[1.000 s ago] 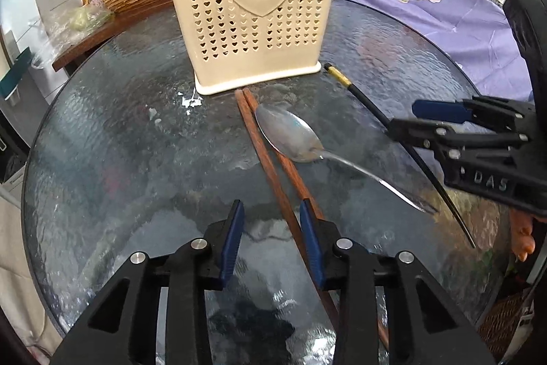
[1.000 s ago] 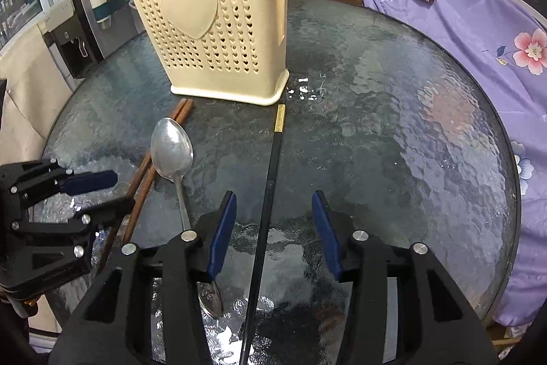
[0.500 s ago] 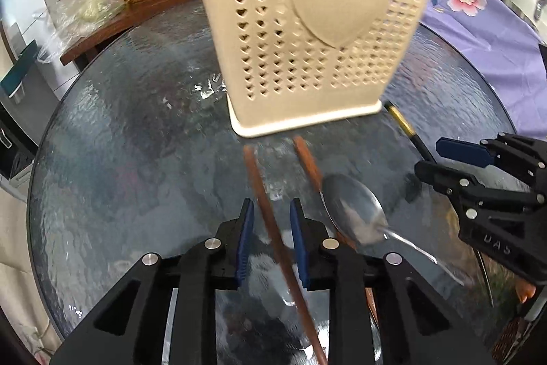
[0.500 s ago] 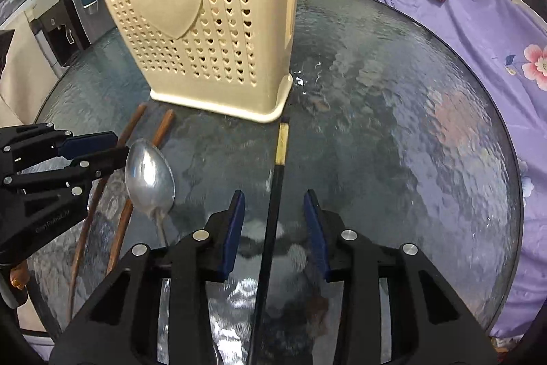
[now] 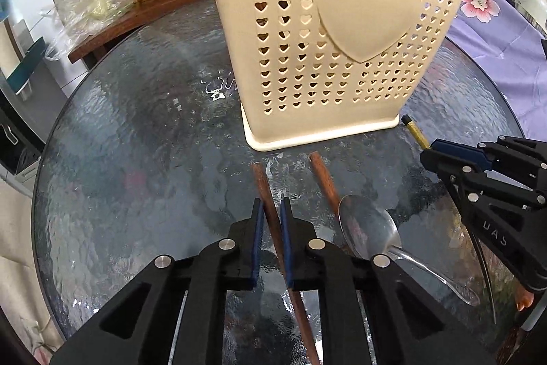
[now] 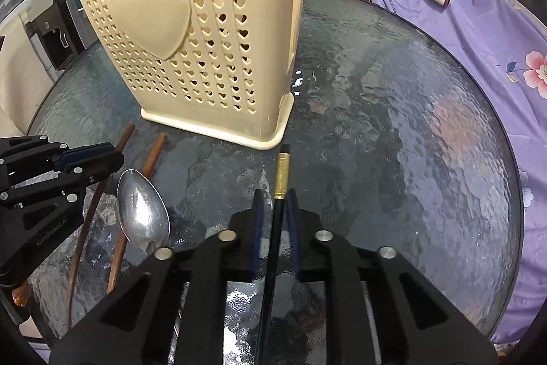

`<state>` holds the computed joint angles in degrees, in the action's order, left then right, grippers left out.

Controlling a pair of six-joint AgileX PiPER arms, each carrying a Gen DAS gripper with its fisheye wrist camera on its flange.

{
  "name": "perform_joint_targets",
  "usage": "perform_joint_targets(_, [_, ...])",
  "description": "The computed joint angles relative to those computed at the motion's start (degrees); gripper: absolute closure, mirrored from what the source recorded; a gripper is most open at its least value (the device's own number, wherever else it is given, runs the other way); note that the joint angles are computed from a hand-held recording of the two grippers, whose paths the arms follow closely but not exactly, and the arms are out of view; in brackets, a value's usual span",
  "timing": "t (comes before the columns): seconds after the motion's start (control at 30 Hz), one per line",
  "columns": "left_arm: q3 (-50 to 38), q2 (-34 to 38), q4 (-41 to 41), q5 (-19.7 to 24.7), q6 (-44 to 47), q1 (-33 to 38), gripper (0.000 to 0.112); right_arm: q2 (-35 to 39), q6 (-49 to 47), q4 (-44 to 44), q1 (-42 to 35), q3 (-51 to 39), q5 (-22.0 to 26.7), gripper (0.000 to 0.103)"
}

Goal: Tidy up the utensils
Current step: 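Grasp a brown chopstick with the left gripper while the right grasps a gold-tipped black chopstick, then carry both chopsticks over the cream holder and lower them inside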

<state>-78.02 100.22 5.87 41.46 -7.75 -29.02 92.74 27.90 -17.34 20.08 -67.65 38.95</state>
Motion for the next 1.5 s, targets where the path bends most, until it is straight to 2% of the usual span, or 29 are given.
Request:
perform_joint_targets(0.23, [2.78,-1.59,5.38,-1.55,-5.76,-2.84,0.106,-0.55,1.60,-0.77,0.30,1.15,-1.19,0.095])
perform_joint_targets(0.47, [4.15,-2.41,6.45,-2.60,-7.73,-3.41,0.106,-2.26,3.26,-0.63,-0.36,4.21,-4.97,0.096])
perform_joint_targets(0.7, [5.08,-3.81,1.49,-3.67,-3.55,-0.91,0.106,-6.67,4.56,-1.10,-0.83,7.39,-8.40,0.096])
perform_joint_targets(0.93, [6.62,-9.02,-3.55,-4.42,0.80,1.35,0.106,-13.36,1.57,2.97,-1.64,9.63,-11.93,0.096])
perform_joint_targets(1.27, [6.75,-14.80,-7.79,-4.16,4.26,1.79,0.106,-18.81,-9.67,17.23,-4.24,8.94,-12.50,0.096])
perform_joint_targets(1.5, [6.49,-16.91,-9.59,-3.80,5.81,2.01,0.106,-21.10,-10.48,18.33,-4.24,8.77,-12.81,0.096])
